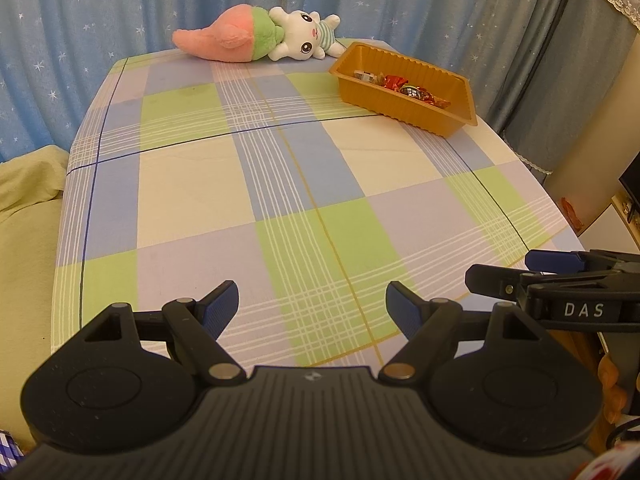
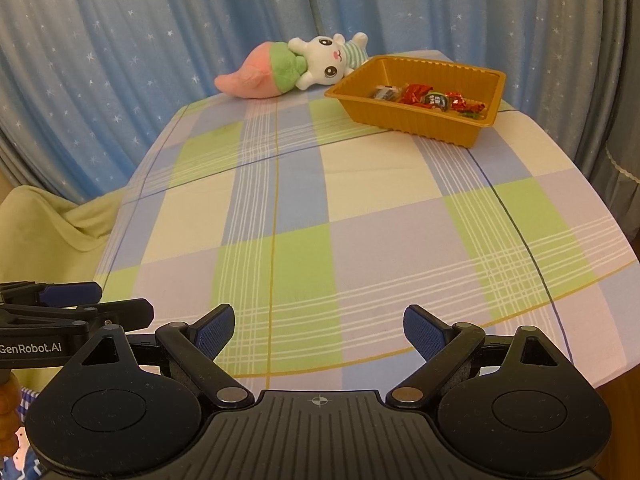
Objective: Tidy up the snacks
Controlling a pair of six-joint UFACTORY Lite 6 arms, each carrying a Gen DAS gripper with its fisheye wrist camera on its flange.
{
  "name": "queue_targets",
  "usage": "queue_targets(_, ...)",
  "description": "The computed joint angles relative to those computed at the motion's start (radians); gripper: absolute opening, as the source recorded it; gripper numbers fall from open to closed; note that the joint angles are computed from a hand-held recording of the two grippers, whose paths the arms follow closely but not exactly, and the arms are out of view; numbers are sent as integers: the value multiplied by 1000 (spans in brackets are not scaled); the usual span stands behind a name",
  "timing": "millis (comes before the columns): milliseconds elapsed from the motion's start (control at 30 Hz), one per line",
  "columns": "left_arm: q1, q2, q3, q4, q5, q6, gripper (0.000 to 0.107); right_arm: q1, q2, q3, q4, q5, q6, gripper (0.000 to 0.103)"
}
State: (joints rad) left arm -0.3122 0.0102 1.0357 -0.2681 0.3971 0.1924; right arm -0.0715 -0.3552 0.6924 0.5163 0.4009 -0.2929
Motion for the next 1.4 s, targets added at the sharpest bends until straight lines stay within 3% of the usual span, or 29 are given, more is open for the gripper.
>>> queue_targets(1233,25,88,68,-38,-1,40,79,21,130,92,1,-19,-8,91)
queue_targets(1400,-1,131,116,4,0,-25,79,3,143,101,24,-13,-42,91)
